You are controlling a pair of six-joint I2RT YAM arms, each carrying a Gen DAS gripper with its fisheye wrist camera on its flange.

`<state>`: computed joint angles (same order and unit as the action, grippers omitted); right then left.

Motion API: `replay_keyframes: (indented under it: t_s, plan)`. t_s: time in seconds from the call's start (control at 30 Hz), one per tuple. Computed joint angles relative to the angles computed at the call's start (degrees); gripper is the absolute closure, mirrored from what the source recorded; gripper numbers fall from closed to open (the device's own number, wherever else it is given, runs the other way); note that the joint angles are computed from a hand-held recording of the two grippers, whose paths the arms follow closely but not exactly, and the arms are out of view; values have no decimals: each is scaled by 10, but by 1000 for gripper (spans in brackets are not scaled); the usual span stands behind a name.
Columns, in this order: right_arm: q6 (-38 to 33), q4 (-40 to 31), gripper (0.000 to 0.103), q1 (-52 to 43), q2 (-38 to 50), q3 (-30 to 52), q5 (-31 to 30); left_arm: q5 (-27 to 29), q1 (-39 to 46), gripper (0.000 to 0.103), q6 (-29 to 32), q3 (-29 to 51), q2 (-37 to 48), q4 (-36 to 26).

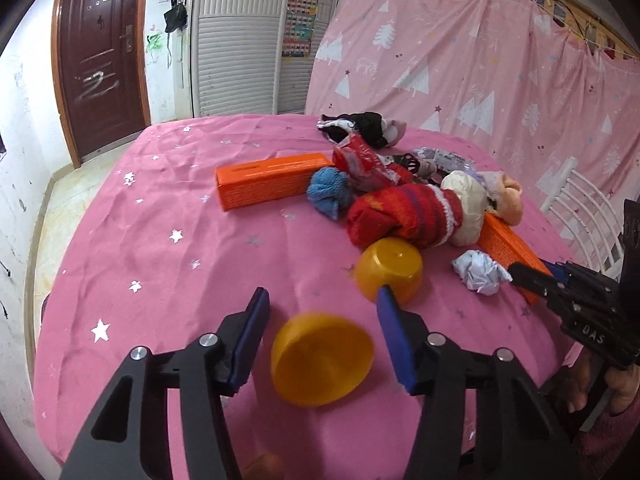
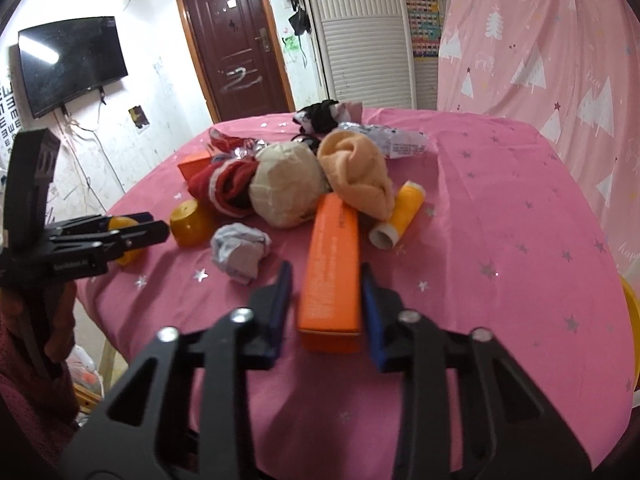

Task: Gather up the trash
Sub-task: 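Grasp the yellow plastic cup with the left tool while the right tool grasps the orange box, then carry the cup and box to the yellow bin and open both tools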

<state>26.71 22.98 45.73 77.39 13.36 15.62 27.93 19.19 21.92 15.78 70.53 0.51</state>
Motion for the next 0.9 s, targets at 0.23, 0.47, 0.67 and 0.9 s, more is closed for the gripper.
replay_keyframes:
  t_s: [0.23, 0.47, 0.67, 0.9]
  plan:
    - [-4, 25, 81, -11, 7, -6, -6, 23, 53, 68, 35, -12, -28, -31]
    - [-4, 18, 81, 2, -46, -23, -1, 33, 72, 68, 34, -14, -38, -36]
    - [-14, 2, 81, 3, -74, -18, 3, 45, 93, 68, 34, -8, -122, -89]
    - [-36, -65, 81, -25, -181, -29, 9, 2, -20, 68, -39, 12, -205, -122]
